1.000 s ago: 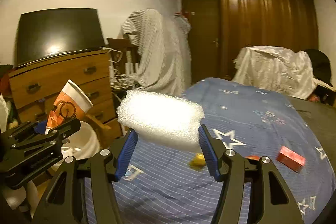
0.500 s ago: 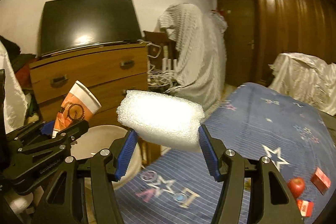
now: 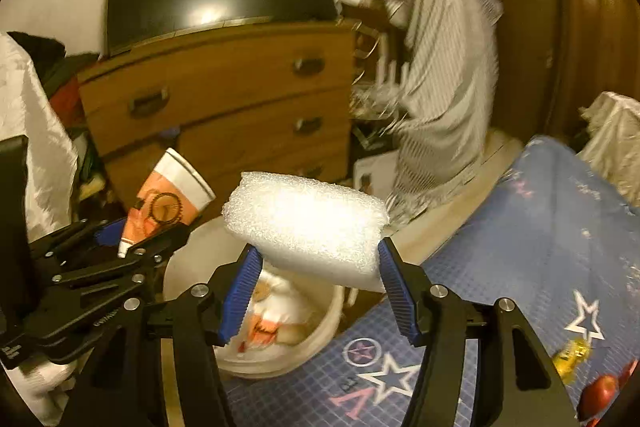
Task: Collect trash
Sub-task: 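Carry the paper cup and foam sheet with both tools over the white bucket, then open both tools to drop the cup and foam sheet into the bucket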
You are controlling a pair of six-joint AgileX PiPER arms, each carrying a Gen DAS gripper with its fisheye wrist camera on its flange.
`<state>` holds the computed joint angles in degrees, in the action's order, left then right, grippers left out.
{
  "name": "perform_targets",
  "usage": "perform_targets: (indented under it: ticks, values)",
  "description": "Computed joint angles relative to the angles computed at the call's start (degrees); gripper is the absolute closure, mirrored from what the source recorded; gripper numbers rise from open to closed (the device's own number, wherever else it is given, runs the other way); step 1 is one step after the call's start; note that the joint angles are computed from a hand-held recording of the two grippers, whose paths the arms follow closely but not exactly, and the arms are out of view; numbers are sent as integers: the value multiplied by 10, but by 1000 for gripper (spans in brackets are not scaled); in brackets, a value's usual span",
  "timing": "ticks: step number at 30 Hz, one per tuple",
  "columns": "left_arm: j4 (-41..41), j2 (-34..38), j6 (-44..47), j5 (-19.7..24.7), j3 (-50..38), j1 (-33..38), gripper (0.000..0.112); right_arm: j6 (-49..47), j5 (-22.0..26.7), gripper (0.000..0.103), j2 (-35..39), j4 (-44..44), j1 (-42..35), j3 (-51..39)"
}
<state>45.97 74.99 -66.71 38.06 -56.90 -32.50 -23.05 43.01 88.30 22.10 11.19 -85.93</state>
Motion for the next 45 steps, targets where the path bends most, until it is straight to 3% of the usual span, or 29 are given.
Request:
perform_targets:
  ticks: [5,10,14,19,35,36,37,39,45]
  values:
    - [-127,32,139,-52,-3,86,66,45,108,42,140,-27,30,-161]
    - [-252,61,267,-85,-3,149,66,61,173,42,246,-35,42,-260]
    - [-317,90,344,-99,-4,190,66,59,191,42,283,-38,46,-290]
    - [-344,100,378,-112,10,226,66,43,188,42,280,-38,37,-285]
    - [-341,104,383,-111,4,237,64,33,192,41,279,-32,33,-287]
    - [-318,107,365,-105,0,231,63,33,190,39,279,-34,34,-287]
    - [-289,109,338,-96,-5,223,56,32,189,31,279,-35,34,-287]
    - [-239,107,285,-93,-2,217,44,30,175,25,272,-30,32,-275]
    - [-236,104,285,-97,1,223,44,15,165,25,261,3,15,-255]
